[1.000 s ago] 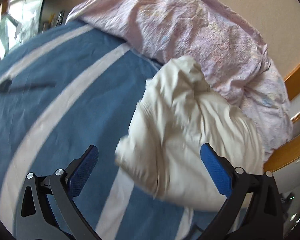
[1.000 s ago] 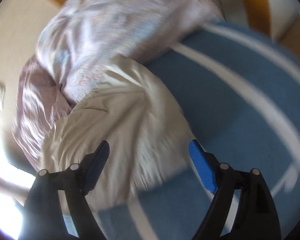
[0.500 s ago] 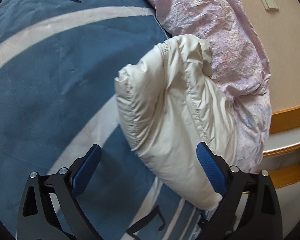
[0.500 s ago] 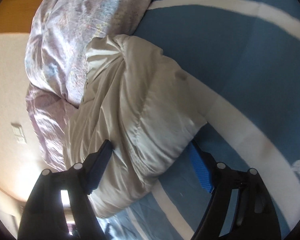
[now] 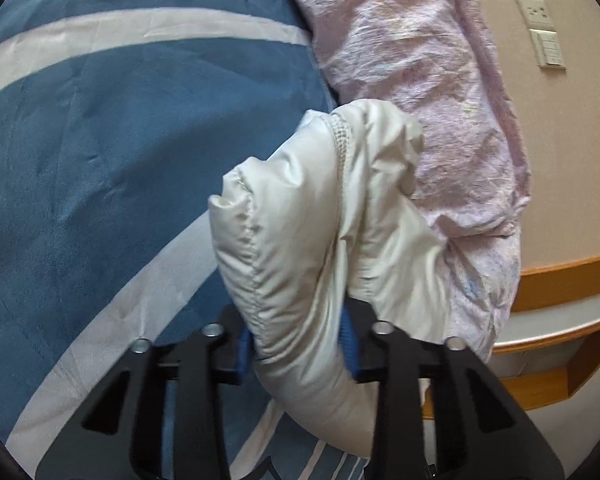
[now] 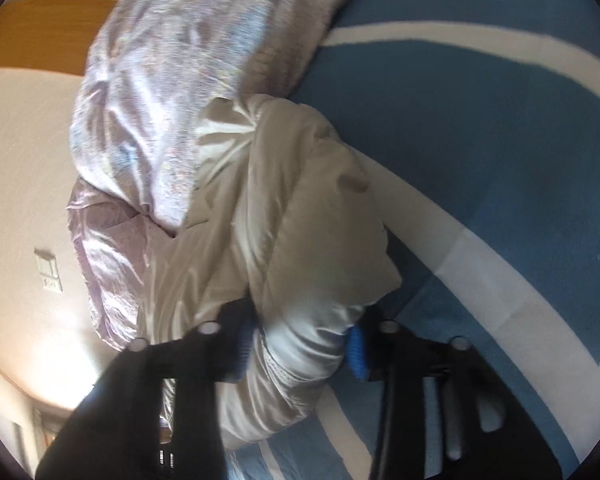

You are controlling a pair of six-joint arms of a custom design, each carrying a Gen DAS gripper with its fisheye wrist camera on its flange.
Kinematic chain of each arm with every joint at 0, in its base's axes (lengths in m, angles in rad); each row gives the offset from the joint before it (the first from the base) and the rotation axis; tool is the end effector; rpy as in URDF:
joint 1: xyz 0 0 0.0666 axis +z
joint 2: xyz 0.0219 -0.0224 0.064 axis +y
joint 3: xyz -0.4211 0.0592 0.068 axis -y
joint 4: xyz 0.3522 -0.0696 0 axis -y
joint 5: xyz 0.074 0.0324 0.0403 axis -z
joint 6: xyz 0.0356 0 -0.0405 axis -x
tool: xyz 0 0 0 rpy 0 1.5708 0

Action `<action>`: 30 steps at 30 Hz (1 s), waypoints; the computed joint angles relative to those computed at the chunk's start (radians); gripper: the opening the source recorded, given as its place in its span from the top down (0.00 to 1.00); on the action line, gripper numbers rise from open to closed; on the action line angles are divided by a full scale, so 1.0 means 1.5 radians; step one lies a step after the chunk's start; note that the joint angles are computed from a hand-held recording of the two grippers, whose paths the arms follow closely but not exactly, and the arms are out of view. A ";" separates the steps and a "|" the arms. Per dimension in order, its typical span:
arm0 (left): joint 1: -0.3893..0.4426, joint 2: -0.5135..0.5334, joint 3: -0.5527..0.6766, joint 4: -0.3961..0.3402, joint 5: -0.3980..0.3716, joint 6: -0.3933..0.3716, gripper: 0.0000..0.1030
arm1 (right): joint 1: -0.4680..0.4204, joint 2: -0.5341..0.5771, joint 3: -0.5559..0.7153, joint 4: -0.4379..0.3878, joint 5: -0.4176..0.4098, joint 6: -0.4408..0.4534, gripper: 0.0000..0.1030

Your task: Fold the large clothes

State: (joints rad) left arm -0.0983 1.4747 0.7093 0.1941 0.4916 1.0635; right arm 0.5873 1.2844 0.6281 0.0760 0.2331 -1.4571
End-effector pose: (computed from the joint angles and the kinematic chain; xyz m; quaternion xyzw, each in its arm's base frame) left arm 0.3881 -0.0556 0.2551 -0.2918 0.8082 -0.4336 0.2714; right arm 0.2861 0.1801 0.2791 0.4183 0.7693 0.3494 0.3335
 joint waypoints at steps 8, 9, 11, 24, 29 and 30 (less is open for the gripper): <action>0.017 -0.087 -0.025 -0.044 0.012 -0.066 0.81 | 0.059 -0.065 0.003 -0.061 0.052 0.060 0.76; 0.023 -0.099 -0.035 -0.049 0.021 -0.072 0.81 | 0.069 -0.074 -0.002 -0.070 0.054 0.060 0.76; 0.035 -0.118 -0.053 -0.061 0.037 -0.083 0.81 | 0.087 -0.086 -0.006 -0.088 0.060 0.057 0.76; 0.056 -0.175 -0.097 -0.127 0.018 -0.131 0.75 | 0.195 -0.097 0.016 -0.243 0.145 0.048 0.66; 0.045 -0.171 -0.089 -0.163 -0.030 -0.168 0.49 | 0.239 -0.080 0.074 -0.402 0.246 0.007 0.38; 0.045 -0.173 -0.089 -0.167 -0.039 -0.172 0.40 | 0.254 -0.068 0.100 -0.472 0.289 -0.017 0.35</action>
